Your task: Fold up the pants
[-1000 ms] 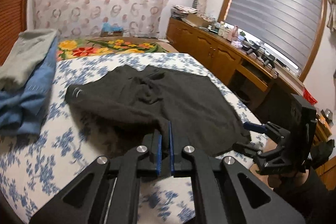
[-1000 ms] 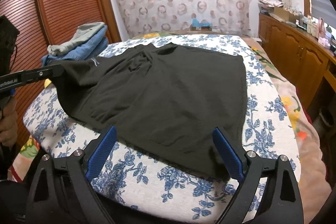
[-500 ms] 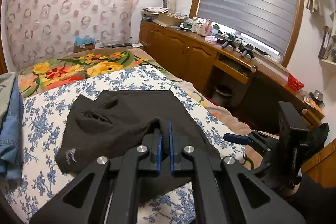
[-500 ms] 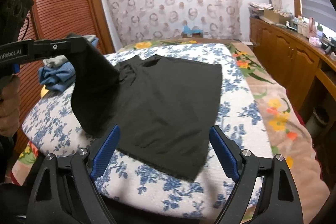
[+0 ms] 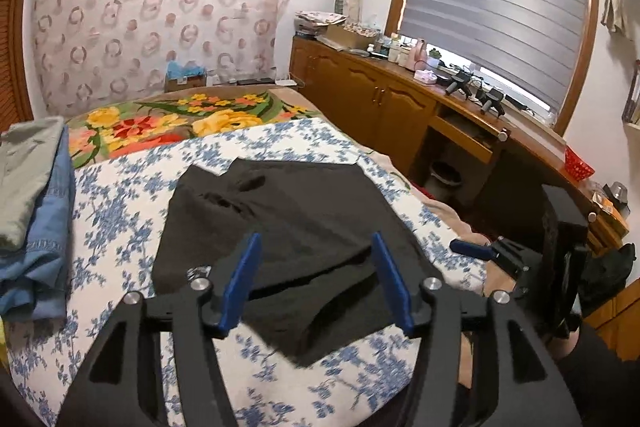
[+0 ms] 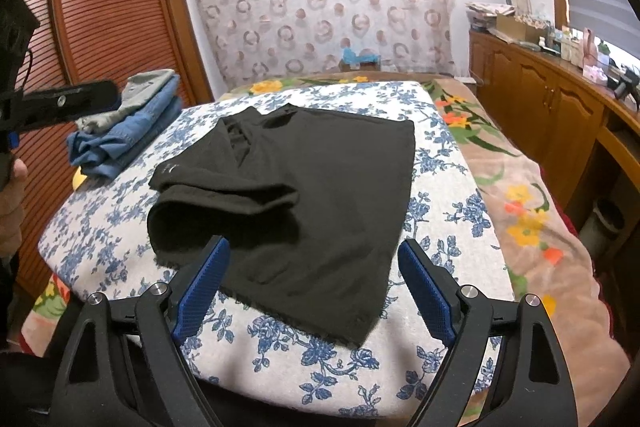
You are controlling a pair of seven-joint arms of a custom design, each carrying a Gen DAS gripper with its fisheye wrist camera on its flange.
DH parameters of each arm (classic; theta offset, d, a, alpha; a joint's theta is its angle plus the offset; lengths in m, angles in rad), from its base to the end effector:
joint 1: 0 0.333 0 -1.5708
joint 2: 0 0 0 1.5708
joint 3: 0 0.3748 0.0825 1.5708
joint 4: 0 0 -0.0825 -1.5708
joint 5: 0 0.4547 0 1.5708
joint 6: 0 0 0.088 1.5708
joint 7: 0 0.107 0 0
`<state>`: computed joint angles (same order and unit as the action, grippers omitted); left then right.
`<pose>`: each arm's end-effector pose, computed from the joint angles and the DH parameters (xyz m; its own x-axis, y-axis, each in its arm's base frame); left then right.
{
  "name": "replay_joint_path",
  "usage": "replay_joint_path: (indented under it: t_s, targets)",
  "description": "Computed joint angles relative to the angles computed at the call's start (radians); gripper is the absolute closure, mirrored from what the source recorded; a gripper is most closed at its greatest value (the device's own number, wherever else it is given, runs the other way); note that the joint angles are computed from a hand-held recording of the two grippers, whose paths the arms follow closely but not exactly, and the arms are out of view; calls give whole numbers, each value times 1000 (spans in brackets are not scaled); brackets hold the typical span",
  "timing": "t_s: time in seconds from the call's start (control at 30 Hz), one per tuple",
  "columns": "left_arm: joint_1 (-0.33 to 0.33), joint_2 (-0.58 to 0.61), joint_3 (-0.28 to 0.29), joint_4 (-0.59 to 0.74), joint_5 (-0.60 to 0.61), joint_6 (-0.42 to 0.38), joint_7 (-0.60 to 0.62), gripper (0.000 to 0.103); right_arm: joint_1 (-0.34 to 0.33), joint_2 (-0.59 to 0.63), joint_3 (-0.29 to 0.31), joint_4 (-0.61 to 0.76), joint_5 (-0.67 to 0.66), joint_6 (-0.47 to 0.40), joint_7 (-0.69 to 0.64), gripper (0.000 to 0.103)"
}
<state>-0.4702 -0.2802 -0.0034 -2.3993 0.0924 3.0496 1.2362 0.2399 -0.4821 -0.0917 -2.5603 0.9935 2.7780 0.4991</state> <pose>0.4816 -0.2550 0.5557 -0.3092 -0.9325 0.1869 -0.6236 0.0504 -0.7801 0.4648 0.0292 0.5092 0.4407 -0.8848 -0.1515 -0.6071 -0.1694 -0.7764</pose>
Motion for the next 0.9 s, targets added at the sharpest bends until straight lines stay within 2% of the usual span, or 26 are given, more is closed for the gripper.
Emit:
replay_joint_path:
  t_s: [0.07,0.17,0.3,0.4,0.53,0.73,0.9]
  targets:
    - [8,1,1,-11,-4,-8,-9,45,0,-1,3,0,-6,3,-1,17]
    - [73,8,-45,-25,44,-27,-61,45,0,-2,3,4,-15,-1,-2,22]
    - [46,27,-18,-39,5,-43,-33,45,4,4,6,17,-25,-5,-5,29]
    - [86,44,-54,-33,27,-67,-61,45,-6,18,32,30,-63,1,26,41]
    - [92,66,-63,-29,11,-77,-50,45,0,34,28,57,-88,-16,24,52]
    - [121,79,-93,-41,13,-88,-65,45,2,72,28,103,-99,-44,30,58]
    - [108,75,-79,-64,-27,-69,-62,45,1,102,32,129,-105,-80,23,59]
